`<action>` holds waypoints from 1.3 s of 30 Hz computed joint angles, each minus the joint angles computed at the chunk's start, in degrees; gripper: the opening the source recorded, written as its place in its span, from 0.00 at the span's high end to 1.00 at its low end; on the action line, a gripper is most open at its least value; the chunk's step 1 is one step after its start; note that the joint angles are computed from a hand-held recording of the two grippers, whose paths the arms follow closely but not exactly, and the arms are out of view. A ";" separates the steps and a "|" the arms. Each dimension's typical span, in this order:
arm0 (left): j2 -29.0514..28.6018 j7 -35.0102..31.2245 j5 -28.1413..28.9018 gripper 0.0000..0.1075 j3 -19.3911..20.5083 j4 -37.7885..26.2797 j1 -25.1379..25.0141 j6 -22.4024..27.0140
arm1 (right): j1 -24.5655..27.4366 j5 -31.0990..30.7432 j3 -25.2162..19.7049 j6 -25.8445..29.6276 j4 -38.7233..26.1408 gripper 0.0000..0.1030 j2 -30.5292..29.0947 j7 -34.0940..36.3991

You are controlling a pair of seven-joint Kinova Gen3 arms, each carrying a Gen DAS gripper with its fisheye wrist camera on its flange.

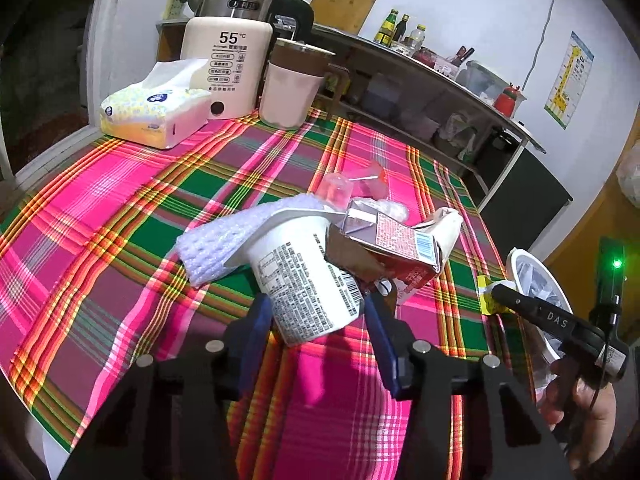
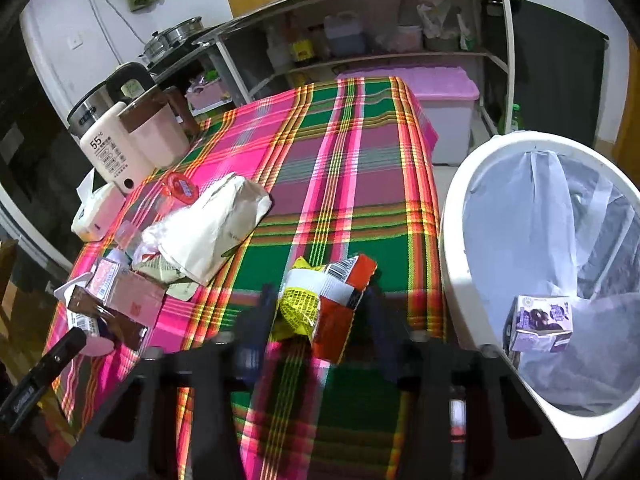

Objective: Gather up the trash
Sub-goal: 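Grasp the yellow chip bag with the right tool, then grasp the white yogurt cup with the left tool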

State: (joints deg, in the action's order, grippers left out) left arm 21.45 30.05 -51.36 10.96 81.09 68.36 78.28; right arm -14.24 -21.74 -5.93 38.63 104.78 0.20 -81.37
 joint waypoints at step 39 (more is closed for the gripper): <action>5.33 -9.34 3.77 0.43 -3.99 -7.21 -0.79 6.60 | 0.74 -3.68 1.56 0.55 2.49 0.70 -2.66 4.33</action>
State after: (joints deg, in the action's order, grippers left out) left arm 26.78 20.71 -47.59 6.97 73.89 67.58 84.88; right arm -13.49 -25.42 -4.37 39.18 107.27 -2.47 -77.04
